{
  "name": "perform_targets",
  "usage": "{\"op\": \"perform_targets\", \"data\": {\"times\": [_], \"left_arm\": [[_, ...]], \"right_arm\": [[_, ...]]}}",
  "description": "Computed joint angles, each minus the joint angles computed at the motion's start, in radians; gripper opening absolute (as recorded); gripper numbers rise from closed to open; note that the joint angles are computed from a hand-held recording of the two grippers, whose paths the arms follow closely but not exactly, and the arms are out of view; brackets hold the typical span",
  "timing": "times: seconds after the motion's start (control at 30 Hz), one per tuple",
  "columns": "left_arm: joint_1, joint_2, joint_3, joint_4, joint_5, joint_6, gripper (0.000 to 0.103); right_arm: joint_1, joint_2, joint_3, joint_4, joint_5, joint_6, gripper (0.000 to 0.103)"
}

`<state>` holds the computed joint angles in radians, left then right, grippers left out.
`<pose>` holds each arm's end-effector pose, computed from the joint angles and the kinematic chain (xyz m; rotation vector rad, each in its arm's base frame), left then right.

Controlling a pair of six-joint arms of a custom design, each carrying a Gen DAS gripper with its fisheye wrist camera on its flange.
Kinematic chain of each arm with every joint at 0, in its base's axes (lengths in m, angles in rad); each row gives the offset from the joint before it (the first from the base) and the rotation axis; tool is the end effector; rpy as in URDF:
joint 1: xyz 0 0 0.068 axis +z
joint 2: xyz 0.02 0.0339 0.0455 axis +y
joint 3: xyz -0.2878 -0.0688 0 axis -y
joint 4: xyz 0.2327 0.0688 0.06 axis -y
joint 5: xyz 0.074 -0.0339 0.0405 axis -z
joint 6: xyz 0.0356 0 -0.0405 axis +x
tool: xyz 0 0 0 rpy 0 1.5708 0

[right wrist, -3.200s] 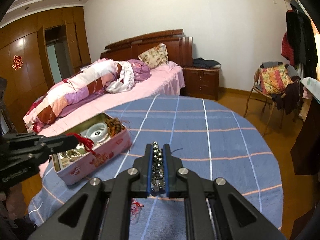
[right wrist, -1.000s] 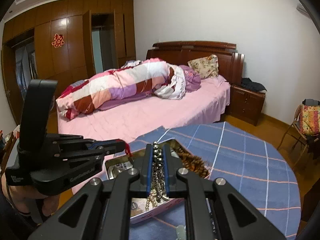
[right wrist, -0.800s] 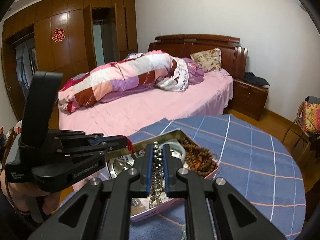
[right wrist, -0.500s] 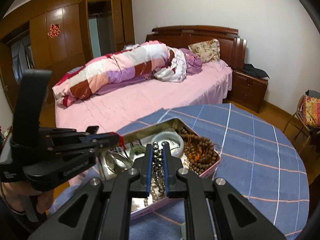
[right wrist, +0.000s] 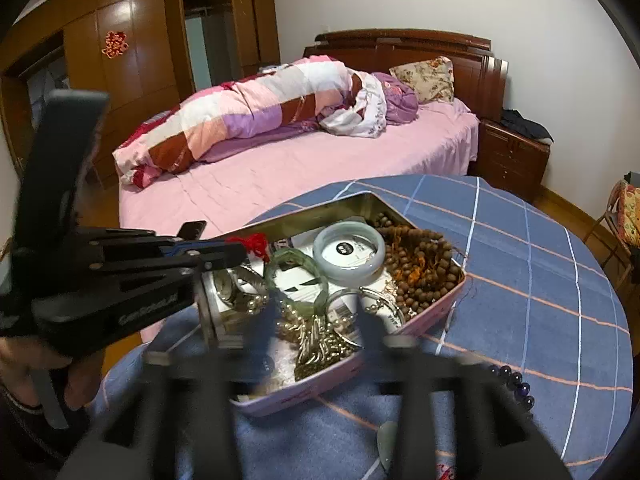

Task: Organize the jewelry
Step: 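Open both tools to drop the red cord and silver beads into the tin, then grasp the jade pendant's red string with the right tool while the left tool grasps the purple bead bracelet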

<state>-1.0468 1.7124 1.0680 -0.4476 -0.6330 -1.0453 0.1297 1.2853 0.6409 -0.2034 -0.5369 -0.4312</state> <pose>0.1834 -0.2752 0.2154 -0.1872 2.3637 -0.1115 0.2259 0.0478 0.2194 -0.8699 2.1524 0.4969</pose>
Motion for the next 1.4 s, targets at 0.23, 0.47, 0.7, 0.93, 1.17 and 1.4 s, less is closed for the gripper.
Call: {"op": "perform_targets", "data": {"times": [0.23, 0.47, 0.7, 0.93, 1.17, 1.4], "left_arm": [[-0.042, -0.011, 0.001, -0.001, -0.064, -0.058, 0.077], [-0.086, 0.07, 0.09, -0.071, -0.088, -0.1, 0.077], [-0.155, 0.167, 0.183, -0.217, -0.174, -0.253, 0.077], [-0.162, 0.182, 0.207, -0.227, -0.165, -0.261, 0.077], [-0.176, 0.206, 0.261, -0.229, -0.161, -0.217, 0.077], [-0.184, 0.276, 0.411, -0.229, -0.159, -0.067, 0.077]], "right_arm": [[-0.207, -0.046, -0.023, -0.05, -0.063, -0.083, 0.07], [-0.482, 0.027, -0.015, -0.118, -0.085, -0.222, 0.07], [-0.535, 0.054, -0.036, -0.2, -0.094, -0.326, 0.07], [-0.466, 0.086, -0.068, -0.185, -0.026, -0.367, 0.065], [-0.445, 0.097, -0.083, -0.16, -0.018, -0.38, 0.01], [-0.56, 0.065, -0.038, -0.17, -0.073, -0.374, 0.009]]}}
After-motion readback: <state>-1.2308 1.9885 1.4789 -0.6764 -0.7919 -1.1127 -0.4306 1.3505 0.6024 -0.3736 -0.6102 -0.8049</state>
